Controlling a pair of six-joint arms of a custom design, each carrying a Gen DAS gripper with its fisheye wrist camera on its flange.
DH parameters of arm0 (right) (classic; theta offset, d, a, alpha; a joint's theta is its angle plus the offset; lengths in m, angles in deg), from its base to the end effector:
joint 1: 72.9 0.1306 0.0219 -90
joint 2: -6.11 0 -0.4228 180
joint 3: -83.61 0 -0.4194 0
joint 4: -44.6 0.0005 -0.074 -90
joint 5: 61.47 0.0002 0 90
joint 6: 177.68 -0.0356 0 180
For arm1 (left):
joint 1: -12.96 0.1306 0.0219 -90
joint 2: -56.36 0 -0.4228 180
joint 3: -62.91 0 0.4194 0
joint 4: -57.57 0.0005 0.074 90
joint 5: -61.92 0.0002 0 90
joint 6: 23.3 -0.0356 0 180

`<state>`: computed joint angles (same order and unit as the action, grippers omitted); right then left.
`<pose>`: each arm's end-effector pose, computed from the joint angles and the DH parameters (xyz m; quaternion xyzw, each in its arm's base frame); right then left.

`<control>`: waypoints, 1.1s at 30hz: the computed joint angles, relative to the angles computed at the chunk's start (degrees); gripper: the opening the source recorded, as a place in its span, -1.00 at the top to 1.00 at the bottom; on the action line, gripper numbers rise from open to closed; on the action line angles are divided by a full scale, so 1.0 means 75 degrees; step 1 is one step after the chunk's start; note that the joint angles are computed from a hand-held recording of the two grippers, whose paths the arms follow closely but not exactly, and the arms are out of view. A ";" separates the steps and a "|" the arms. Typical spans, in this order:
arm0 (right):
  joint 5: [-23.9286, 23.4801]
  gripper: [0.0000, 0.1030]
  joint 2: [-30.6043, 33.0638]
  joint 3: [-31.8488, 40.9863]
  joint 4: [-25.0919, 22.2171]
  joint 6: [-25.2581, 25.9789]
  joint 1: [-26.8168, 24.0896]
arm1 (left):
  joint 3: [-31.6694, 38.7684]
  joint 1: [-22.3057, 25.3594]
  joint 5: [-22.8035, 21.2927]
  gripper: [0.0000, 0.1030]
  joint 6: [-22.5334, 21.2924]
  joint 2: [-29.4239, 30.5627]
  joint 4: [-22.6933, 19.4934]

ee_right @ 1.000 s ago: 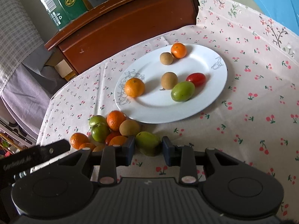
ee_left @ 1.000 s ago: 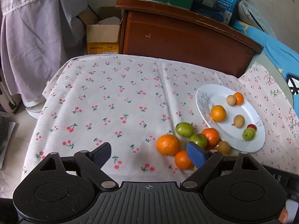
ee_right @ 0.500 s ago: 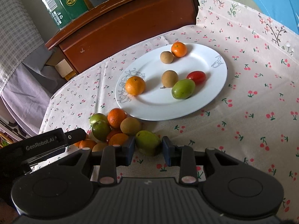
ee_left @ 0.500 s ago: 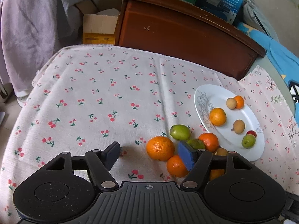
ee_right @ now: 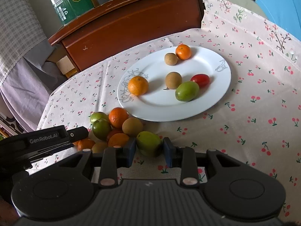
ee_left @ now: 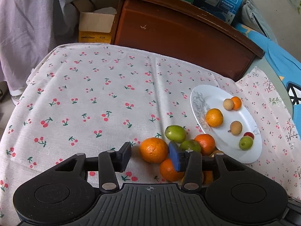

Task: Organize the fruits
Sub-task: 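Grasp a large orange with the left tool while the right tool grasps a green fruit, then carry the orange and green fruit onto the plate and open both tools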

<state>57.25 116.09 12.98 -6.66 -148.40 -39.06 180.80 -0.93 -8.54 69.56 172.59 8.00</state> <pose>0.5502 0.3477 0.4406 0.2916 0.8717 0.0735 0.3869 0.6765 -0.1801 0.4421 0.1491 0.9096 -0.2082 0.3271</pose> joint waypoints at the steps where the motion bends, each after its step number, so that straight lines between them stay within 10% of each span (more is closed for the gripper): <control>1: 0.0002 0.38 -0.0001 -0.0003 0.0003 0.0009 0.0000 | -0.0008 0.0001 0.0038 0.25 -0.0040 -0.0001 0.0019; 33: 0.0827 0.41 -0.0880 -0.0147 0.0572 0.0550 0.0212 | -0.0345 0.0045 0.0763 0.41 -0.0768 -0.0975 0.0523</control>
